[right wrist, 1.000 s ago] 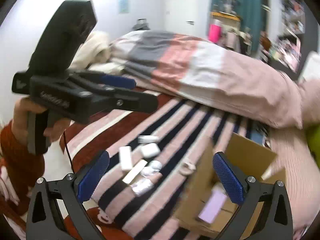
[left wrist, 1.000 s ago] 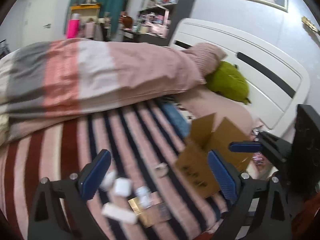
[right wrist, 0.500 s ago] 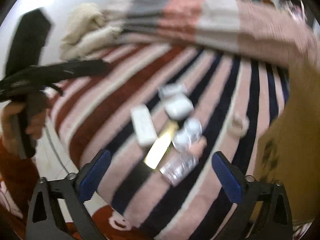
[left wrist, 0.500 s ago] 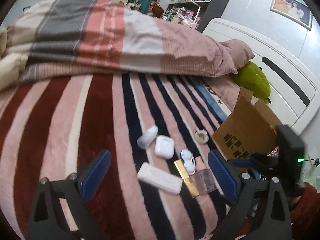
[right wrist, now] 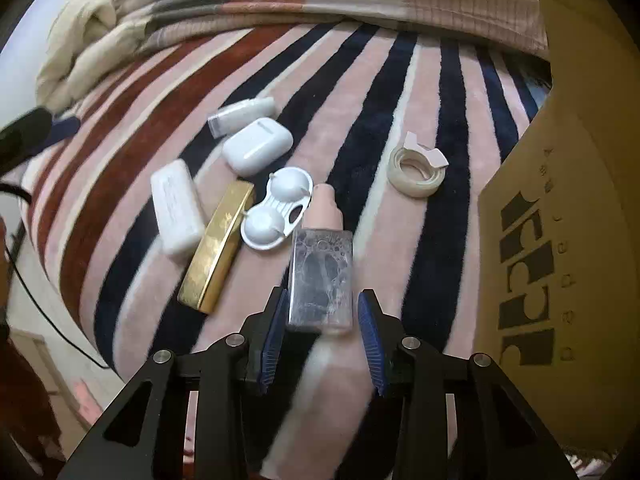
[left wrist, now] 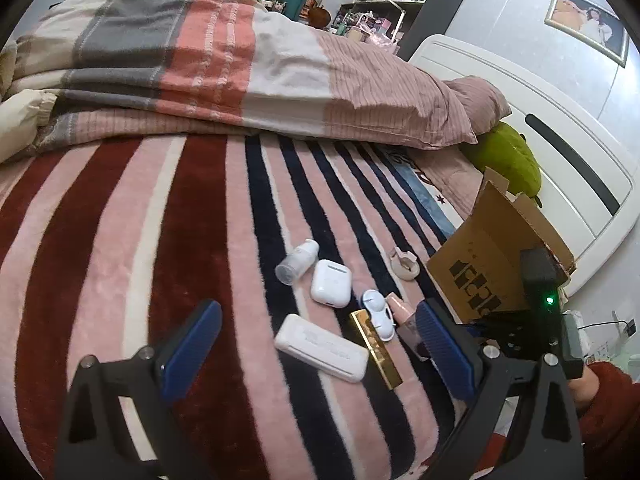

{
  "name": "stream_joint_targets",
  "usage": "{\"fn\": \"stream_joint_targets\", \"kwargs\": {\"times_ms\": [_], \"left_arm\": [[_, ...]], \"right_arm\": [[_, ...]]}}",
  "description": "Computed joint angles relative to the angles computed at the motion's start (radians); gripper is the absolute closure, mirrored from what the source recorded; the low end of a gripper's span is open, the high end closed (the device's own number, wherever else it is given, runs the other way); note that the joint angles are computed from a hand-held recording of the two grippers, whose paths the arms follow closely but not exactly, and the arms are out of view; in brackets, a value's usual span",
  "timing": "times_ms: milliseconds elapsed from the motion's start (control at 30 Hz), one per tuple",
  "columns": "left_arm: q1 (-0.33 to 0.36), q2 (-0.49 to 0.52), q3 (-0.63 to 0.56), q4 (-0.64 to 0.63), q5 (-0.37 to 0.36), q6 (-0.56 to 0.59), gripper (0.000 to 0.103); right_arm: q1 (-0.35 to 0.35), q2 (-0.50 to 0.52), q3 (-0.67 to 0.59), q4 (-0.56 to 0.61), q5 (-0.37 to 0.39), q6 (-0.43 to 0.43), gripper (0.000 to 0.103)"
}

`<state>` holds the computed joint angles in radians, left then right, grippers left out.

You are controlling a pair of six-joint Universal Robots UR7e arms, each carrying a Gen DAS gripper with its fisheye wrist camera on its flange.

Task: Organize rigid objects
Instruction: 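Grasp the clear pink-capped spray bottle with the right tool, then lower the spray bottle into the cardboard box and open the right tool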

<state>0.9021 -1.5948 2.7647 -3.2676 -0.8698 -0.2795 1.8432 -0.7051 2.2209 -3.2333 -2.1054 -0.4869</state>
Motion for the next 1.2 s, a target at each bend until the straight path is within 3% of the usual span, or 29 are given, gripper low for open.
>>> {"fn": "stream_joint_targets", "kwargs": {"times_ms": [200, 267, 400, 467, 600, 667, 733, 800, 900, 1067, 1200], "left_arm": [[-0.018, -0.003, -0.013, 0.052, -0.029, -0.009, 0.006], [-0.015, -0.009, -0.02, 0.053, -0.09, 0.017, 0.006], [-0.03, -0.005, -0.053, 0.06, -0.19, 0.036, 0.006], [-0.054, -0.002, -0.071, 0.07, -0.213, 0.041, 0.006], [-0.102, 0.016, -0.114, 0.07, -0.231, 0.051, 0.008], [-0.112, 0.039, -0.143, 0.052, -0.269, 0.065, 0.014], [-0.119, 0.077, -0.185, 0.054, -0.29, 0.078, 0.027], [-0.117, 0.119, -0.222, 0.058, -0.306, 0.089, 0.047], [-0.11, 0.223, -0.303, 0.061, -0.337, 0.108, 0.064], [-0.102, 0.388, -0.435, 0.083, -0.375, 0.143, 0.065], [-0.091, 0.5, -0.549, 0.159, -0.393, 0.156, 0.065]], "right_arm": [[0.027, 0.054, -0.004, -0.113, -0.059, -0.09, 0.076], [0.046, 0.019, 0.027, -0.14, -0.017, -0.131, 0.076], [0.095, -0.1, 0.074, -0.083, 0.114, -0.147, 0.076], [0.118, -0.167, 0.088, -0.044, 0.191, -0.157, 0.076], [0.151, -0.243, 0.086, -0.012, 0.257, -0.173, 0.076], [0.155, -0.256, 0.073, -0.001, 0.278, -0.169, 0.076], [0.137, -0.298, 0.073, 0.018, 0.304, -0.176, 0.076], [0.115, -0.333, 0.083, 0.024, 0.321, -0.187, 0.076], [0.068, -0.39, 0.09, 0.036, 0.349, -0.208, 0.076], [-0.027, -0.465, 0.064, 0.111, 0.374, -0.208, 0.076], [-0.084, -0.499, 0.021, 0.202, 0.346, -0.186, 0.076]]}}
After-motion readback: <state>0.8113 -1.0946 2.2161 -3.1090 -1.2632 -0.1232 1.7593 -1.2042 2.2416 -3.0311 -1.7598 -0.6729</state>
